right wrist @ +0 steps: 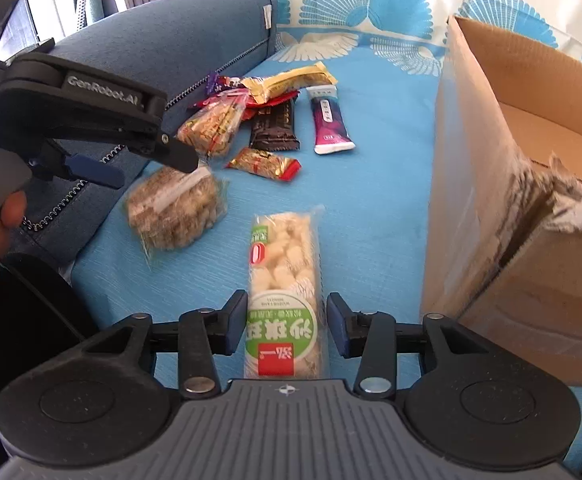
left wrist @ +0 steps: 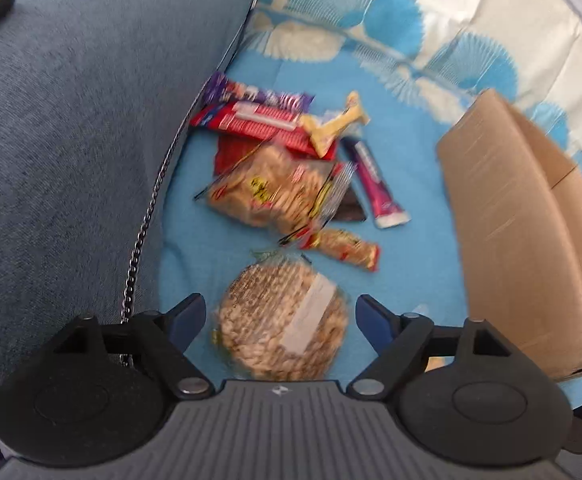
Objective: Organize snacks
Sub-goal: 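Lift the wafer pack with the right tool while the left tool lifts the nut cake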
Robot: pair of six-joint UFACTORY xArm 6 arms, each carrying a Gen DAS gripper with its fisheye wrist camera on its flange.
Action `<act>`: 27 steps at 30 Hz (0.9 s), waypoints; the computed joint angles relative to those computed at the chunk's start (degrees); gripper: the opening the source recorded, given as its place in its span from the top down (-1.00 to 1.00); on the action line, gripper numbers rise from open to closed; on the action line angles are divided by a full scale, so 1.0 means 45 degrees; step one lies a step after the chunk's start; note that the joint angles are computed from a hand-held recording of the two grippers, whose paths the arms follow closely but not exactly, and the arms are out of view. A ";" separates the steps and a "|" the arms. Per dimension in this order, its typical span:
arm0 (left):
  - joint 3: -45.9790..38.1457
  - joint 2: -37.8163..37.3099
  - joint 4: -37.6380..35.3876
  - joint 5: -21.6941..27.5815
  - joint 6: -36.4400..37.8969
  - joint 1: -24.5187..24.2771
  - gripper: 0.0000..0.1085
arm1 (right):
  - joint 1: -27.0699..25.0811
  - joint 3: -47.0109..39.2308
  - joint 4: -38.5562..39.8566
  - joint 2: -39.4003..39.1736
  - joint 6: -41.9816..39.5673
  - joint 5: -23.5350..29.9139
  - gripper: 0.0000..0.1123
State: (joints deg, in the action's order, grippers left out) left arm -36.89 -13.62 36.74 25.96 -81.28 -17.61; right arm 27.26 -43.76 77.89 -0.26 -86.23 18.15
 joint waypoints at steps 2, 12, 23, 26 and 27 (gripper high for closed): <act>-0.0114 0.0268 -0.0908 -0.0051 0.0966 0.0072 -0.65 | -0.0086 -0.0046 -0.0199 0.0064 0.0125 0.0129 0.20; -0.1095 0.1499 -0.1605 0.0408 0.2631 -0.0268 -0.73 | 0.0071 -0.0205 -0.0248 0.0369 0.0217 0.0041 0.16; -0.1371 0.1985 -0.2812 0.0473 0.4199 -0.0295 -0.73 | 0.0214 -0.0254 0.0373 0.0455 -0.0384 -0.0262 0.16; -0.1459 0.2068 -0.2867 0.0535 0.4350 -0.0295 -0.73 | 0.0197 -0.0241 0.0507 0.0441 -0.0448 -0.0284 0.16; -0.1459 0.2068 -0.2867 0.0535 0.4350 -0.0295 -0.73 | 0.0191 -0.0225 0.0504 0.0424 -0.0444 -0.0287 0.16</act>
